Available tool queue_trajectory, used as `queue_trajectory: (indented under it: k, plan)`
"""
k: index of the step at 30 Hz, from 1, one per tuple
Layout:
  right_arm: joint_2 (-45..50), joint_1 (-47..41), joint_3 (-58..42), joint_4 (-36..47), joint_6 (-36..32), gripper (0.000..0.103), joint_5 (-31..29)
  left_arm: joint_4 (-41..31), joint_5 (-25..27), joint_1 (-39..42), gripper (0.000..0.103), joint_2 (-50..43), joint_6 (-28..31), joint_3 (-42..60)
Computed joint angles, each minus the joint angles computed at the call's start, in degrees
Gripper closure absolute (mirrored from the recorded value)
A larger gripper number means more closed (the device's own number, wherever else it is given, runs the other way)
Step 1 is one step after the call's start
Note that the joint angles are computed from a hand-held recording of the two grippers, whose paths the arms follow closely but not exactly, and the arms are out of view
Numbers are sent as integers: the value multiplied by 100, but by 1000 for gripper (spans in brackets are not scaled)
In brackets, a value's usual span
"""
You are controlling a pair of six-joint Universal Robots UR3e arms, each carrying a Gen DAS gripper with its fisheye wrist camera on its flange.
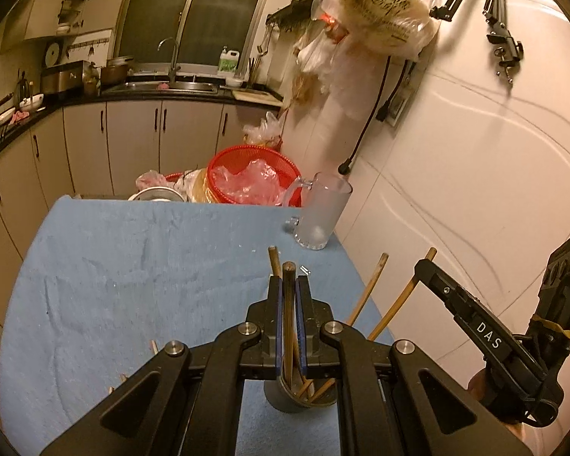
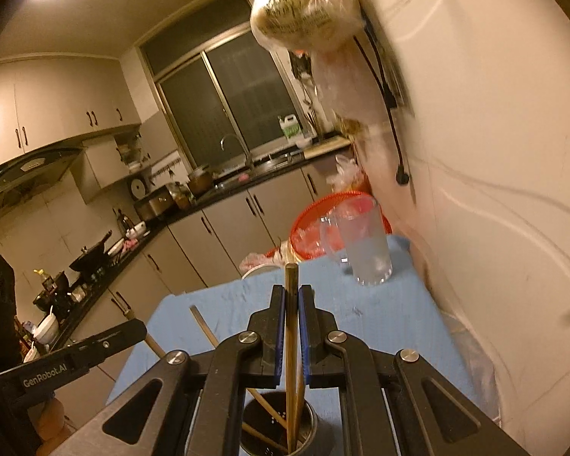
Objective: Organize utensils
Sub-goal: 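Lower the chopsticks into the black holder and open both tools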
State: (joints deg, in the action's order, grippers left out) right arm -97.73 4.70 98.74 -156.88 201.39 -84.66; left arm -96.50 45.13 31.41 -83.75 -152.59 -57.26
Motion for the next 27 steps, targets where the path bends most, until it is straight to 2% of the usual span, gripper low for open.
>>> queue_trajectory:
  k: [5,11,17,21,23,27]
  plan:
    - [-90,-241,127,203,48,93,412,-213,-49,32,96,-36,118,55]
    - [-310,-223,135,323,71,91,381,-886,-284,316,96,-83,404,459]
    - [-845,-100,262,386,155,90,277,-1861,-723,1015,95,189,1142,725]
    - [-1263,23,573,322,194,78,352,-3220,-1029,1828,94,376,2229,1080]
    - [-1347,212,678,307,208,77,235,-4304,-1137,2366,94,351,3078,1481]
    - [-1370,715,890,315,184,77,24,-5573,-1042,3209,94,322,4303,1779]
